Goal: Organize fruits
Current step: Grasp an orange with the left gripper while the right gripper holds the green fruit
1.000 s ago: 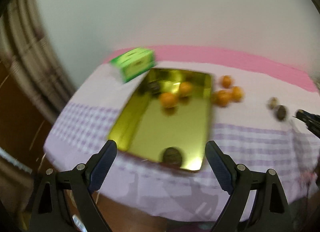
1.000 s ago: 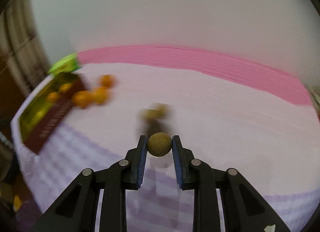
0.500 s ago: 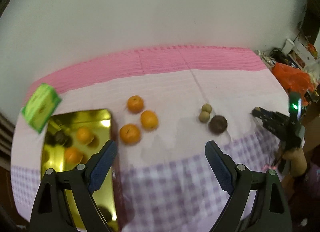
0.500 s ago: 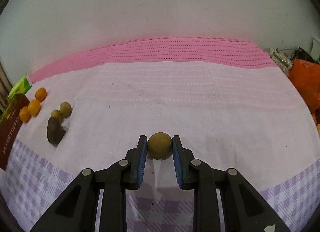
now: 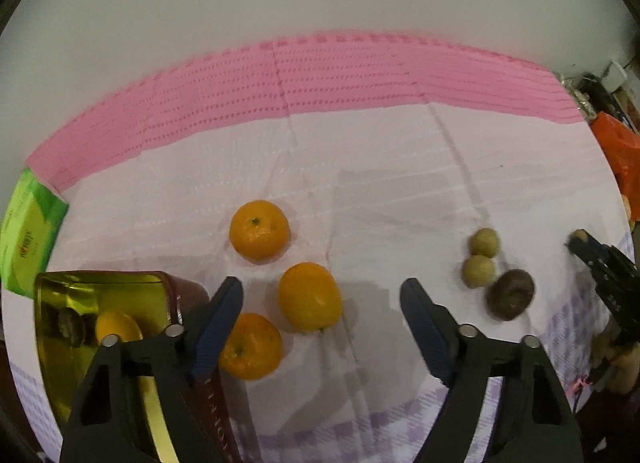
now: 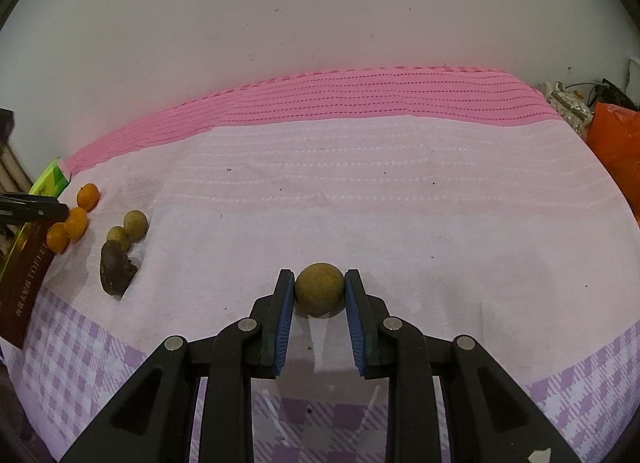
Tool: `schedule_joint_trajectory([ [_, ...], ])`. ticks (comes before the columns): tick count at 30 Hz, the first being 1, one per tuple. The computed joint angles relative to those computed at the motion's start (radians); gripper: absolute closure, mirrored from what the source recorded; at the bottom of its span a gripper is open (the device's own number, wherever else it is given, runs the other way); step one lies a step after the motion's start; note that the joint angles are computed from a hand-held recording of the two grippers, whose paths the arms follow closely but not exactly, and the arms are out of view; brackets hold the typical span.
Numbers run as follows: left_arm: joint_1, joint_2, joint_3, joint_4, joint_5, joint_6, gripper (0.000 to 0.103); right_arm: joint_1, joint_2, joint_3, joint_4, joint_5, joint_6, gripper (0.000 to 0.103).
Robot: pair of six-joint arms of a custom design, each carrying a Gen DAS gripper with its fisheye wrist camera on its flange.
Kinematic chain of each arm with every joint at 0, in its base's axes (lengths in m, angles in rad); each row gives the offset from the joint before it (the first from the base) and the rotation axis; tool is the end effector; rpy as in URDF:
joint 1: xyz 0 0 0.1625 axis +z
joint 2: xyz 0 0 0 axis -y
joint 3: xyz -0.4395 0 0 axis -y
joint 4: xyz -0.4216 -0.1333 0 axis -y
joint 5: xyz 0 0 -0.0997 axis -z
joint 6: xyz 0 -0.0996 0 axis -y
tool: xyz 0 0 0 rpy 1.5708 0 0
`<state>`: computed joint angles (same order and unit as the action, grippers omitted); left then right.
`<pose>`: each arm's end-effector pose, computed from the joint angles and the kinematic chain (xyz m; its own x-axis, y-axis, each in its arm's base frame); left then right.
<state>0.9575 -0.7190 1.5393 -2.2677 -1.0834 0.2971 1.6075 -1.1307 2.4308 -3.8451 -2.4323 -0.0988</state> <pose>-0.2594 -0.6812 0.0440 -0.4919 0.7689 -0.4084 0.7480 0.6133 0.2537 0.0727 -0.4073 0.1999 -0.6686 0.5451 0.5058 -0.0870 0.6182 -0.7812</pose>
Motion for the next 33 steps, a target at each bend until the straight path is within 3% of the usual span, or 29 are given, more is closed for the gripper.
schedule_joint_trajectory([
  [3,0.011,0.026,-0.024,0.029,0.006,-0.007,0.034,-0.002,-0.001,0.0,0.0,0.003,0.003,0.079],
  [5,0.018,0.043,-0.036,0.063,0.007,-0.012,0.05,-0.002,0.0,-0.001,0.001,0.003,0.003,0.079],
  [7,0.012,0.038,-0.003,0.008,0.023,0.027,0.066,-0.005,-0.002,0.0,0.001,0.008,0.002,0.079],
  [15,-0.039,-0.108,0.201,-0.155,-0.043,-0.01,0.066,-0.004,-0.005,0.002,0.002,0.01,0.005,0.079],
  [21,-0.097,-0.237,0.35,-0.257,-0.002,-0.074,0.066,-0.005,-0.006,0.002,0.005,0.013,0.006,0.079],
  [33,-0.128,-0.415,0.494,-0.266,0.071,-0.159,0.066,0.008,0.011,-0.01,0.009,-0.024,0.0,0.078],
])
